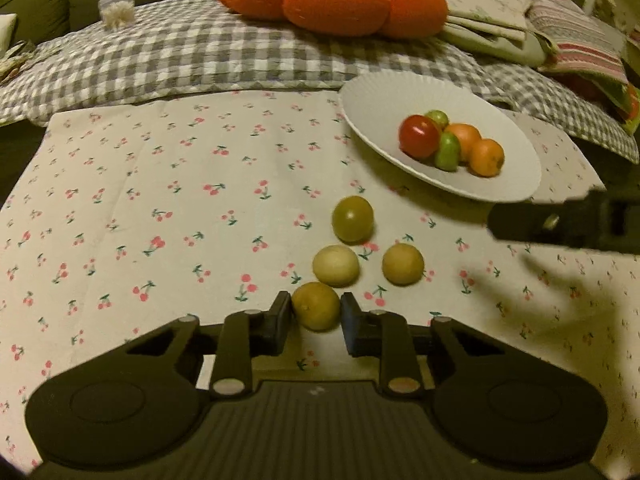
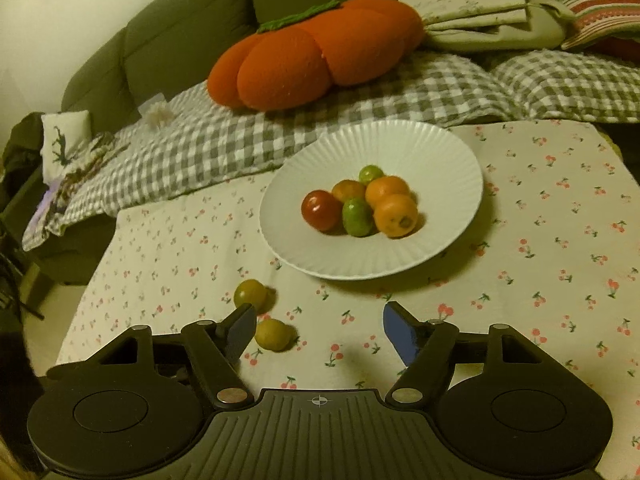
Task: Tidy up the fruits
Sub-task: 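Grasp a yellow-green fruit with the left gripper while the right gripper grasps another, then carry both yellow-green fruits onto the white plate and open both grippers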
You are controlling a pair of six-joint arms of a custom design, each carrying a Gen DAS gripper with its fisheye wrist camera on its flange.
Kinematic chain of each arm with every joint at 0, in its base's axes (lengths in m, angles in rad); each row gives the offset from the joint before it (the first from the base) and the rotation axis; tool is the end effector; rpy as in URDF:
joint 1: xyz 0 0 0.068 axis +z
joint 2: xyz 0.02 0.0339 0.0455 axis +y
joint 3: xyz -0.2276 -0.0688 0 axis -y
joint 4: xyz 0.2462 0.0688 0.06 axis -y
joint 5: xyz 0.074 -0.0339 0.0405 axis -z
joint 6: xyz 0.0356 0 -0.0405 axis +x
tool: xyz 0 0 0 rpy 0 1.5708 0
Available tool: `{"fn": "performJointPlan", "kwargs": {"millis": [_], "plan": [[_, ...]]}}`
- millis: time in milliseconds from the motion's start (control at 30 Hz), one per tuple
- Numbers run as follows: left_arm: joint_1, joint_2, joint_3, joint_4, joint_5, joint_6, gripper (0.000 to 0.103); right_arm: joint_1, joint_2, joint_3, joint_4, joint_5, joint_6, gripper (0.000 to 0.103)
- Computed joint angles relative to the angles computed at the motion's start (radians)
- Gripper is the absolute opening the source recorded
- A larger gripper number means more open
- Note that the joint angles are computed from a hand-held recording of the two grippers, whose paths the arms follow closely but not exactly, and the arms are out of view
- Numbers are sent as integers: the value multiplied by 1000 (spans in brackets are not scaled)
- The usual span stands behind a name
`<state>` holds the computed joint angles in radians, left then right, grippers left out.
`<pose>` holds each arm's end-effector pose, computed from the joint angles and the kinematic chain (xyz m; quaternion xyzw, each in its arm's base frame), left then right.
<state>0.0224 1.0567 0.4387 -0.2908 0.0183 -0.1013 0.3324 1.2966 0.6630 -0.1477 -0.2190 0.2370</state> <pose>0.2108 0.0041 0.1315 -0.0555 0.9441 -0.0215 0.3244 0.2522 0.0953 0.1586 -0.0857 0.9145 0.2042 0.3385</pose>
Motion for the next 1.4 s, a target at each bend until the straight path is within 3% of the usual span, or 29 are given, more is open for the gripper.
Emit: {"fn": "performJointPlan", "kwargs": {"millis": [533,867,1400], "plan": [[31,-36,30,-57,-66,-36,25,127,237,45,157,74,-28,68],[19,-49,25,-54,-75,-35,25,168,270,22,249,63,-40,26],[12,-80,15,-48,-76,-35,25,174,227,23,220,89,-16,26]]}}
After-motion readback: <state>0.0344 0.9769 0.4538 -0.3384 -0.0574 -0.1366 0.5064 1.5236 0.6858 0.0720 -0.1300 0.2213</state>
